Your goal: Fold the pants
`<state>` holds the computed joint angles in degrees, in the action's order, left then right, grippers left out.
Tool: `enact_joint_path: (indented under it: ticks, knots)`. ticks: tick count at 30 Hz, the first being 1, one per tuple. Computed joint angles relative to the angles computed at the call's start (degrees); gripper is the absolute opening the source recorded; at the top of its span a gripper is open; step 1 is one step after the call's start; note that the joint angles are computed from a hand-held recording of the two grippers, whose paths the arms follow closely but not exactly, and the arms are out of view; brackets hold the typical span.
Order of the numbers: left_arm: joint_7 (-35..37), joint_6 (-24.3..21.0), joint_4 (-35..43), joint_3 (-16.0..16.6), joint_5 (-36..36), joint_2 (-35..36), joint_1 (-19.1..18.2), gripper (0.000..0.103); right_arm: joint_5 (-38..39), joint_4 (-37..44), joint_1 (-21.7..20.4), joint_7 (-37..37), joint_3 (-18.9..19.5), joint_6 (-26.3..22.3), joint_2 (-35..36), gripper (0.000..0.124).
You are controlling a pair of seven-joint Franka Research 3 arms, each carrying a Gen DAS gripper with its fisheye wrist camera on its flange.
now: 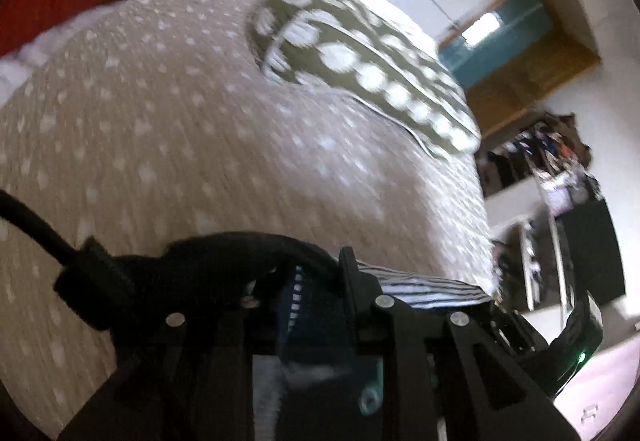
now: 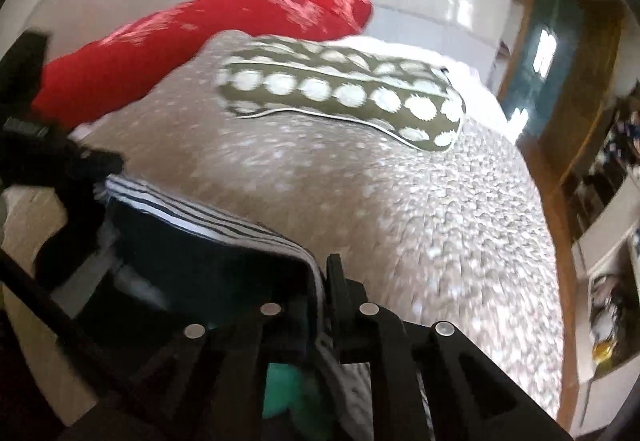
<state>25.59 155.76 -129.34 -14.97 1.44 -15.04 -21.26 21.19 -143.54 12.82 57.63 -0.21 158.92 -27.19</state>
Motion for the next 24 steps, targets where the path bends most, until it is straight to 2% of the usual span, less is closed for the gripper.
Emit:
enact_joint_path:
  ticks: [1, 2, 3, 7, 10, 16, 21, 24]
  knots:
    - [0.76, 0.41, 0.15, 0.95, -1.03, 0.78, 0.05, 0.020, -0.96, 2.91, -1.61, 2.39, 0.67, -1.16, 3.32, 0.035]
    - [2.20, 1.34, -0.14, 2.19, -3.22, 1.29, -0.31, 0.020, -2.12, 4.88, -3.22, 5.24, 1.55, -1.17, 5.82, 0.062]
    - [3.52, 2.43, -0.71, 3.17, -5.45, 1.43, -0.61, 0.020, -2.49, 6.59, -4.32, 7.75, 1.66, -0.45, 7.89, 0.075]
    - [5.58, 3.96, -3.24, 3.66, -7.57, -0.40, -0.02, 0.022, 1.57, 9.31, -4.49, 10.81, -1.56, -2.14, 9.71, 0.077]
    - [4.79, 3.21, -5.14, 2.98, -6.59, -2.83, 0.66, 0.029, 1.17, 7.82, -6.26, 11.93, -2.04, -0.70, 8.30, 0.077]
    - [1.92, 4.18, -10.84, 3.00, -6.01, -10.12, 0.76, 0.041, 4.65, 5.21, -7.54, 10.39, -5.35, -2.84, 5.88, 0.077]
    - [-0.13, 1.81, -14.62, 2.29, -4.47, -15.50, -0.39, 0.043, 8.20, 1.88, -7.68, 9.29, -6.34, -2.64, 3.60, 0.077]
    - [-3.21, -3.98, -14.24, -1.58, 0.12, -16.76, 1.03, 0.046, 7.50, -0.95, -8.14, 8.85, -5.17, -2.40, 1.31, 0.077]
